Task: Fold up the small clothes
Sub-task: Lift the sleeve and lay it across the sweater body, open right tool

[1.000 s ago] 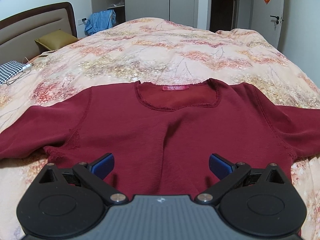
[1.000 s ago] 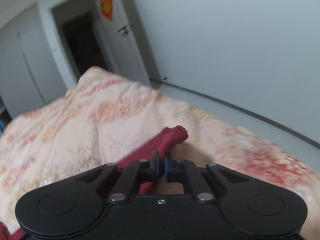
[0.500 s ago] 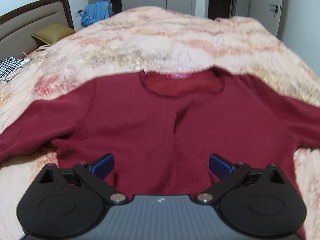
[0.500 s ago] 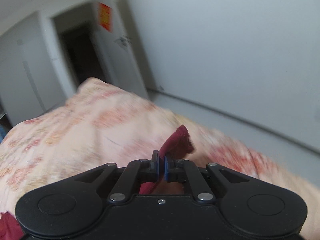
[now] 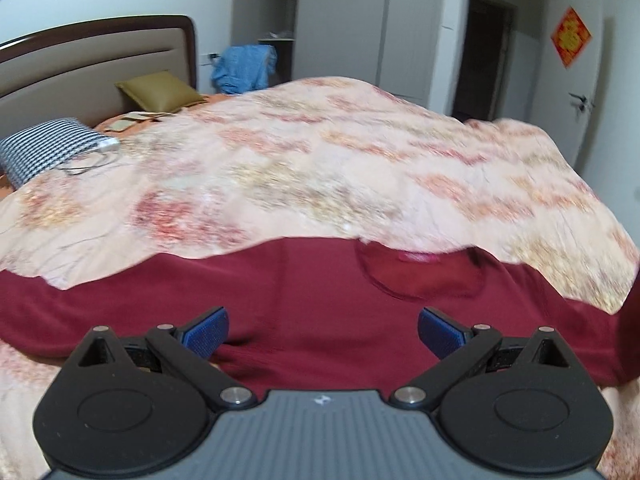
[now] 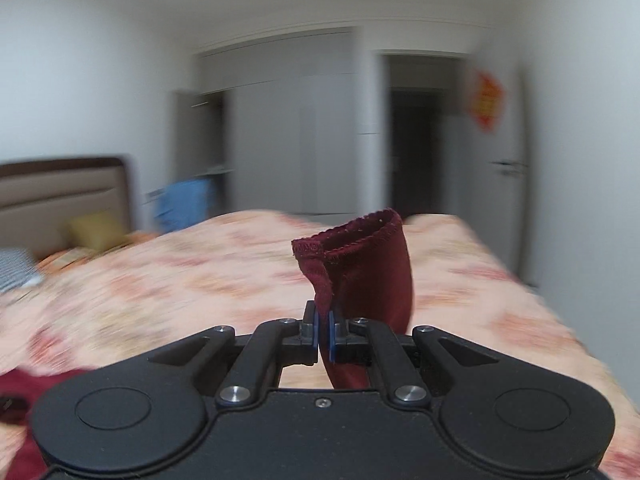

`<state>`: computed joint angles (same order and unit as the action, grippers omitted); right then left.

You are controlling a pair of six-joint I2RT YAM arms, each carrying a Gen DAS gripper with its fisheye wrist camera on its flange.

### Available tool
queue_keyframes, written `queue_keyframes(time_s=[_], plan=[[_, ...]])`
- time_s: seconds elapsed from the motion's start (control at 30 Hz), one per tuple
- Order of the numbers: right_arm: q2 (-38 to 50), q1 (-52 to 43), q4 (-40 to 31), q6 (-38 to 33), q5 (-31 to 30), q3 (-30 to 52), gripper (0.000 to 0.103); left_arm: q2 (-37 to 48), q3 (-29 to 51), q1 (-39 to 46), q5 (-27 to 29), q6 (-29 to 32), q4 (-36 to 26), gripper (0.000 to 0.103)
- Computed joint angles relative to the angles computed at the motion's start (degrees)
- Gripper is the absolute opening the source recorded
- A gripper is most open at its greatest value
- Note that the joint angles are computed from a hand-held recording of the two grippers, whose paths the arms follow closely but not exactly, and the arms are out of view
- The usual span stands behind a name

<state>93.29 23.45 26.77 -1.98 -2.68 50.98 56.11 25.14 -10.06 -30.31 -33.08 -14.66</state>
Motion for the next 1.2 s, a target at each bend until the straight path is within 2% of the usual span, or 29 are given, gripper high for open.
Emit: queue_keyframes(time_s=[0.13,0.27,0.43,0.53,0.57,0.6,0.63,0.7,0.9,1.07,1.13,1.2], plan=[[5.3,11.4,0.7,-4.5,3.4,1.5,0.004,-5.7,-2.5,7.3,2.9,3.4,-1.0,0.103],[12.7,22.8,-0.4,-9.4,9.7,4.9,0.004,-9.9,-5.5,15.1,7.6,7.4,-0.2,0.103],[22.1,29.3,-3.2,-13.3,12.8,9.0,0.004,-10.7,-9.3,23.4,15.5,10.9,4.9,0.103],[24.4,30.0,-4.1,-14.7,11.8,9.2,0.009,-9.1,-11.4,24.7,18.1,11.5,9.1,0.103],[24.4,29.9,-4.4,-15.0,10.6,8.7,0.019,-8.2,-11.9,24.4,18.5,11.3,10.7,0.103],[24.5,29.9,-4.7,-15.1,9.9,8.5,0.034,-7.3,-12.3,24.0,19.0,11.2,12.3,0.103],[23.9,29.7,-4.4,-15.5,9.0,7.5,0.041,-6.3,-12.7,23.6,19.5,11.0,13.9,0.103],[21.8,28.9,-2.8,-17.0,7.1,4.3,0.062,-4.2,-13.2,22.0,20.2,9.9,17.0,0.103],[12.6,20.6,-0.2,-17.5,0.9,-5.2,0.088,8.8,-12.4,13.7,18.3,6.9,29.2,0.103],[10.6,8.4,-2.0,-12.8,-0.3,-5.0,0.090,24.1,-8.1,5.8,10.5,4.3,35.4,0.103],[12.7,3.5,-3.0,-9.3,-0.3,-1.9,0.087,28.7,-7.0,4.3,8.3,3.2,36.9,0.103],[16.3,-0.7,-5.2,-5.3,0.0,2.9,0.078,32.2,-5.9,3.6,7.0,1.6,36.8,0.103]])
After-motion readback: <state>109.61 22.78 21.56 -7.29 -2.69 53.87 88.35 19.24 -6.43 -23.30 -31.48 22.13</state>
